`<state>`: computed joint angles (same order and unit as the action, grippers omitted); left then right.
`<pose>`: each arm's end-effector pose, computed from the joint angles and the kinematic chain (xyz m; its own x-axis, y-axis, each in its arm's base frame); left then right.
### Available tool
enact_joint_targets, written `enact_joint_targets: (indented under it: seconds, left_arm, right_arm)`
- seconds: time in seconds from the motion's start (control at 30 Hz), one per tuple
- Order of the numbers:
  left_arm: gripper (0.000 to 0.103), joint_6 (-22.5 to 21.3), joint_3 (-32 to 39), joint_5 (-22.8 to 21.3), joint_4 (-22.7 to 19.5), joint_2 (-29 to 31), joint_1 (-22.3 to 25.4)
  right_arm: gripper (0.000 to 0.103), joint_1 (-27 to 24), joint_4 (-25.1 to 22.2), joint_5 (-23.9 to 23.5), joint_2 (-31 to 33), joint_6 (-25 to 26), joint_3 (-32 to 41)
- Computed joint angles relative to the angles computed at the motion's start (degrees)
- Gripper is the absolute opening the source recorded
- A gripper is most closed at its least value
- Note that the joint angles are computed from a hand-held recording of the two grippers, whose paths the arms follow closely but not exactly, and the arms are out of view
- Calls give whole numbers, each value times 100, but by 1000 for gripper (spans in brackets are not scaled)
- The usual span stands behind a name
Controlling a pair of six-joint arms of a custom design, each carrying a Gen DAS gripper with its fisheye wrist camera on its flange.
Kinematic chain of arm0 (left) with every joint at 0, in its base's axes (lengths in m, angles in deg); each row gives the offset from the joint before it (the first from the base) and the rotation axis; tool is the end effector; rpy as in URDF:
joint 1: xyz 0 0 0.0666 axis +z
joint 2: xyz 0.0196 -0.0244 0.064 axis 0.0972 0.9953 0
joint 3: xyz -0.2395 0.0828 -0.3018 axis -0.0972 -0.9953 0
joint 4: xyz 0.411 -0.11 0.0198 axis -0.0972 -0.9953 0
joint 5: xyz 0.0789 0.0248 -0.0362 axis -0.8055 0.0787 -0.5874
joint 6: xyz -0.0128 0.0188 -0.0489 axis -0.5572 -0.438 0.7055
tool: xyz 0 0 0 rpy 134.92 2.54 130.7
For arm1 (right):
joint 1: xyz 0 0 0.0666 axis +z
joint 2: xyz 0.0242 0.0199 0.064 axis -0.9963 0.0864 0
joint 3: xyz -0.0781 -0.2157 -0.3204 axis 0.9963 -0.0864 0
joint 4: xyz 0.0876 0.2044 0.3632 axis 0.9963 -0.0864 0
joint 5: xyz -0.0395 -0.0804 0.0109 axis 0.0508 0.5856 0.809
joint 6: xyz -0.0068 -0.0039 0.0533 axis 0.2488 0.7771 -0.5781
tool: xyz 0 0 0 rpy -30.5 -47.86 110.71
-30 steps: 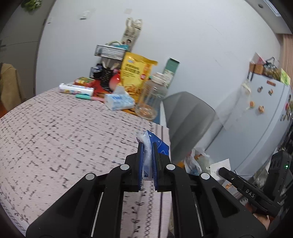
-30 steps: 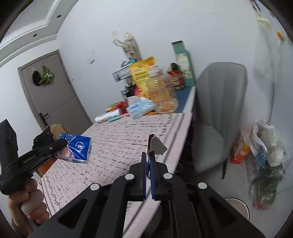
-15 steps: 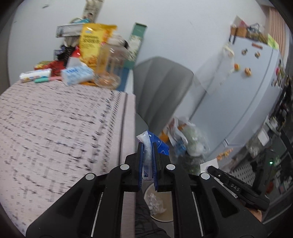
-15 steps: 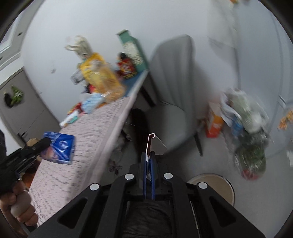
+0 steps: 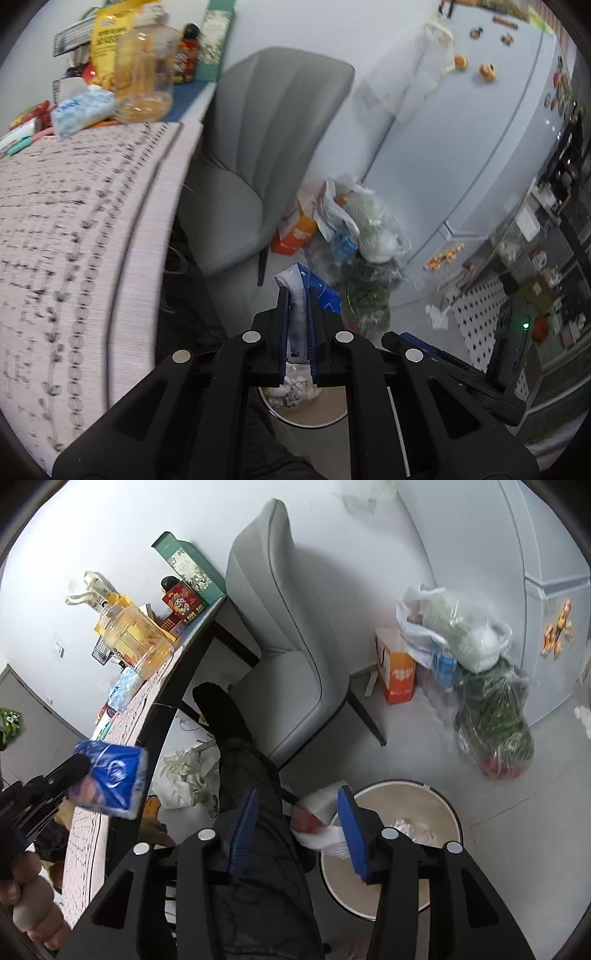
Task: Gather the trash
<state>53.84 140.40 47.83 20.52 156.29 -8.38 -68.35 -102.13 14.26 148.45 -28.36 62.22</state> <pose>0.5846 -0.1573 0.3282 -0.7475 0.1610 -0.6444 0.4101 0.8750 -0.2571 0.4774 0.1402 0.2561 -0.6408 0.5514 -0.5342 0.3095 0.8223 0.4775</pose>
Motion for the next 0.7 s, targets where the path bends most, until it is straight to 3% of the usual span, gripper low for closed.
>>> enact_joint_targets:
  seconds: [0.07, 0.43, 0.47, 0.53, 0.57, 0.7]
  left_arm:
    - [9, -39, 39, -28, -59, 76, -94]
    - [10, -219, 295, -181, -526, 539, -703]
    - [15, -215, 311, -96, -538, 567, -723]
    - [47, -204, 342, 40, -573, 596, -746]
    - [69, -149, 298, 97, -491, 562, -742]
    - [78, -117, 200, 180, -311, 400, -662]
  right_arm:
    - [58, -59, 13, 53, -91, -14, -137]
    - [60, -584, 21, 121, -829, -175, -912]
    - [60, -626, 24, 127, -879, -171, -947]
    - [60, -677, 23, 146, -969, -170, -1000]
    - [60, -697, 22, 155, -1000, -163, -1012]
    - [60, -721, 21, 214, -1126, -137, -1032]
